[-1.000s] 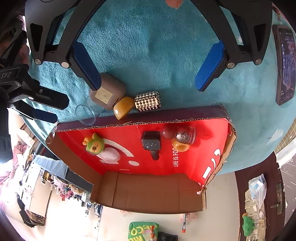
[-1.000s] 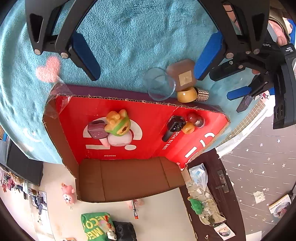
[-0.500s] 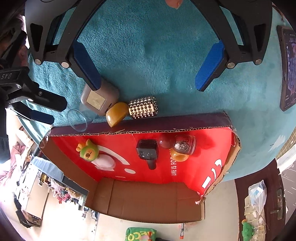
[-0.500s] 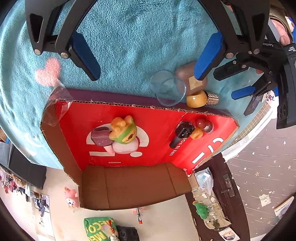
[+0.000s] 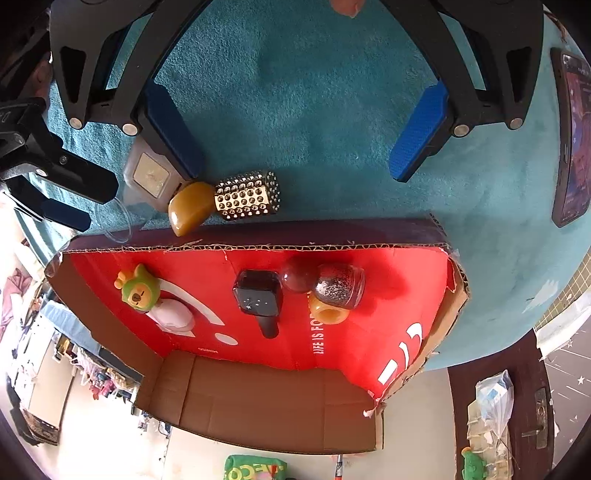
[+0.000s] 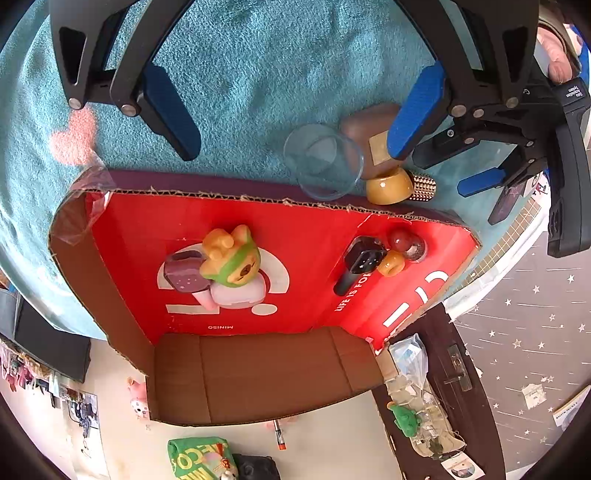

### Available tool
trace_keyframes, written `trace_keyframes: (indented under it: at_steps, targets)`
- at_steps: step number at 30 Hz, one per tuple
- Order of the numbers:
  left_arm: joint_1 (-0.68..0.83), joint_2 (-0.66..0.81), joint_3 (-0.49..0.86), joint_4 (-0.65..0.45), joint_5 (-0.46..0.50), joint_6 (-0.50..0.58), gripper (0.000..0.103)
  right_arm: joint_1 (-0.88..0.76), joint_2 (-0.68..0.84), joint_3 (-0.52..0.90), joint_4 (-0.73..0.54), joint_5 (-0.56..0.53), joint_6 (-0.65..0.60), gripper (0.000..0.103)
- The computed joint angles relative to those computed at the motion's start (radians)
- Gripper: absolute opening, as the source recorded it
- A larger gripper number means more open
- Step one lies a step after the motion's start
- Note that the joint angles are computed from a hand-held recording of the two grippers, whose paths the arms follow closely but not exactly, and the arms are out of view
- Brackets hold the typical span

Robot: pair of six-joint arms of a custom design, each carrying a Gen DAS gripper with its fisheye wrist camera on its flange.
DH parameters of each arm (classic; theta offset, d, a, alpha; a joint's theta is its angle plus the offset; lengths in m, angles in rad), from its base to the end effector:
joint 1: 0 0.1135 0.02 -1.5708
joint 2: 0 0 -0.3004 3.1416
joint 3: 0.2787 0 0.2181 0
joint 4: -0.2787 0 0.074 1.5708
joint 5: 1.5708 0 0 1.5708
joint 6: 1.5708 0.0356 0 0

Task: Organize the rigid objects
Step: 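Move both open tools toward the studded cylinder and clear glass cup, then grasp the gold studded cylinder with the left tool while the right tool grasps the clear glass cup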

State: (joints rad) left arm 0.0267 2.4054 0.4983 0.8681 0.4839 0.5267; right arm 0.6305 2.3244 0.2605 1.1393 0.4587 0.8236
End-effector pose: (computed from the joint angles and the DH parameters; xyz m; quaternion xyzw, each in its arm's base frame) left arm 0.2839 -0.0090 0.0065 0.2928 0.8921 -0.1527 0.3086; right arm 0.2055 0.1305 0.0349 0.1609 0.9122 0.0444 0.3743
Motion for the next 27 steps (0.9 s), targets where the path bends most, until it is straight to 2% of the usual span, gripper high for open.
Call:
trace_keyframes:
  at_steps: [4,10,18,27]
  targets:
    - [-0.023,-0.003,0.038,-0.052,-0.035,-0.025,0.103,-0.005,-0.004,0.029,-0.043,0.002,0.001,0.103]
    - [-0.051,-0.004,0.064,-0.068,-0.085,-0.054,0.103,-0.010,-0.011,0.057,-0.094,0.016,0.005,0.103]
    - [-0.032,0.000,0.054,-0.030,-0.114,-0.062,0.103,-0.026,-0.001,0.043,-0.077,0.030,0.019,0.103]
    - [-0.027,-0.003,0.076,-0.069,-0.099,-0.049,0.102,-0.035,0.008,0.079,-0.100,0.002,0.003,0.088]
